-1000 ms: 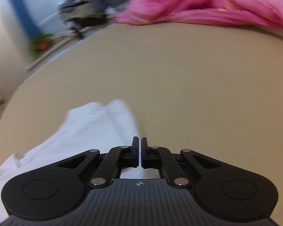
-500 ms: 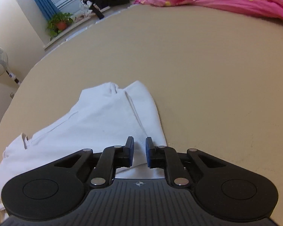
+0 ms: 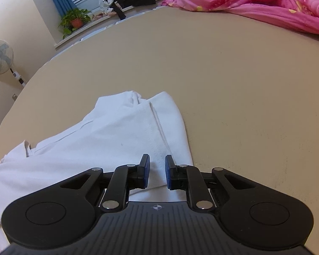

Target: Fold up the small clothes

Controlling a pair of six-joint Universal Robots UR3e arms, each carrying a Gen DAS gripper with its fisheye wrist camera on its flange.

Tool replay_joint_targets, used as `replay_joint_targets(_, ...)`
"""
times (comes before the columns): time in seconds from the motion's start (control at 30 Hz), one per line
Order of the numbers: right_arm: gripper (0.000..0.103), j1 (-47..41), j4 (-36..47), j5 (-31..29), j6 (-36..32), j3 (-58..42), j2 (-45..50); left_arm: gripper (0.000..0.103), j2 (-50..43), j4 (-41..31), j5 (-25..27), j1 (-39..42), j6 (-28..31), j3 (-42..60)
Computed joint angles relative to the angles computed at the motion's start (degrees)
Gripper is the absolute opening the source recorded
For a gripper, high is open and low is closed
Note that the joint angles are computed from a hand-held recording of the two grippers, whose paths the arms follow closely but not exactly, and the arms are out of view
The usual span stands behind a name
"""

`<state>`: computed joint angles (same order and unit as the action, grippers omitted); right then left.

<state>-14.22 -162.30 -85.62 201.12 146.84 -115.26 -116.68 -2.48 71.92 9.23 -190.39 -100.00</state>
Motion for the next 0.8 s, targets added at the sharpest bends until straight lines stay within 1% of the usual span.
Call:
replay_joint_targets(0.07,0.013,2.0,-2.2,-2.7,1.1,-0.1,1.8,0.007,4.1,-0.9,-8.1,2.2,0.5,-3.7)
replay_joint_targets(0.1,0.013,3.2,-3.0,-4.5,1.6,-0.4,2.8,0.007,6.2,-2.7,-11.2,2.6,2.0,-5.2)
replay_joint_targets(0.13,0.013,4.2,-3.2,-6.0,1.8,-0.8,3.6,0.007,8.4,-4.9,-12.1,2.2,4.0,-6.6)
replay_joint_targets(0.2,0.013,3.9,-2.3,-6.6,1.6,-0.9,3.8,0.007,11.8,-10.0,-10.7,0.0,7.8,-9.1)
replay_joint_targets(0.23,0.013,3.3,-1.8,-6.2,1.4,-0.7,3.5,0.009,12.4,-15.1,-10.6,-0.8,10.9,-9.4)
replay_joint_targets(0.27,0.013,2.8,-1.5,-6.1,1.1,-0.5,3.2,0.013,11.8,-21.1,-7.2,-3.1,13.0,-7.4)
replay_joint_targets(0.3,0.013,2.7,-1.1,-6.7,1.1,-0.4,2.6,0.005,10.4,-24.9,0.6,-6.2,13.5,-5.4)
replay_joint_targets(0.33,0.015,2.9,-1.4,-7.7,1.5,-0.1,1.7,0.002,10.4,-25.2,5.0,-8.0,13.5,-5.9)
replay_joint_targets(0.37,0.016,2.8,-3.0,-7.9,1.6,1.0,0.1,0.003,12.0,-21.9,4.5,-7.9,13.3,-8.8)
replay_joint_targets(0.4,0.019,2.5,-4.4,-7.2,0.8,2.1,-1.1,0.005,13.8,-21.5,4.2,-7.9,13.1,-10.3)
replay_joint_targets(0.43,0.019,1.8,-3.7,-6.2,-0.5,2.3,-2.1,0.005,15.4,-21.1,4.8,-8.4,12.4,-11.5)
replay_joint_targets(0.47,0.019,0.5,-0.2,-4.9,-1.6,1.9,-2.9,0.007,16.7,-18.6,5.6,-8.5,12.4,-14.4)
replay_joint_targets(0.5,0.018,-1.4,4.9,-3.1,-2.6,1.4,-4.0,0.009,16.6,-17.8,7.2,-9.3,12.4,-15.1)
replay_joint_targets(0.53,0.021,-3.2,9.3,-2.5,-2.3,1.9,-6.8,0.010,16.6,-19.8,8.8,-10.3,12.2,-15.0)
replay_joint_targets(0.57,0.027,-4.5,13.2,-2.5,-1.0,2.5,-11.7,0.009,18.3,-22.9,9.9,-11.0,11.1,-15.0)
replay_joint_targets(0.6,0.029,-3.7,19.8,-4.5,1.2,0.7,-16.7,0.010,21.4,-23.7,10.1,-10.9,10.3,-16.7)
replay_joint_targets(0.63,0.028,-3.5,25.9,-5.0,1.8,-1.3,-22.5,0.011,25.4,-22.5,9.8,-10.5,10.3,-19.7)
replay_joint_targets(0.67,0.028,-3.7,31.1,-4.1,0.8,-3.4,-28.5,0.014,30.8,-20.3,9.8,-10.6,10.4,-23.9)
replay_joint_targets(0.7,0.028,-2.8,35.1,-4.0,0.0,-5.7,-32.8,0.020,35.7,-19.0,10.9,-11.1,10.8,-27.3)
replay_joint_targets(0.73,0.029,-0.2,38.3,-5.2,0.0,-8.4,-35.2,0.023,40.4,-18.8,13.3,-12.3,10.8,-30.1)
replay_joint_targets(0.77,0.030,2.7,41.8,-6.2,-0.1,-11.2,-37.3,0.024,44.4,-19.5,15.2,-13.2,11.0,-32.2)
replay_joint_targets(0.8,0.031,4.6,46.5,-5.7,-0.6,-13.9,-40.5,0.024,49.9,-22.6,16.2,-13.5,11.4,-33.6)
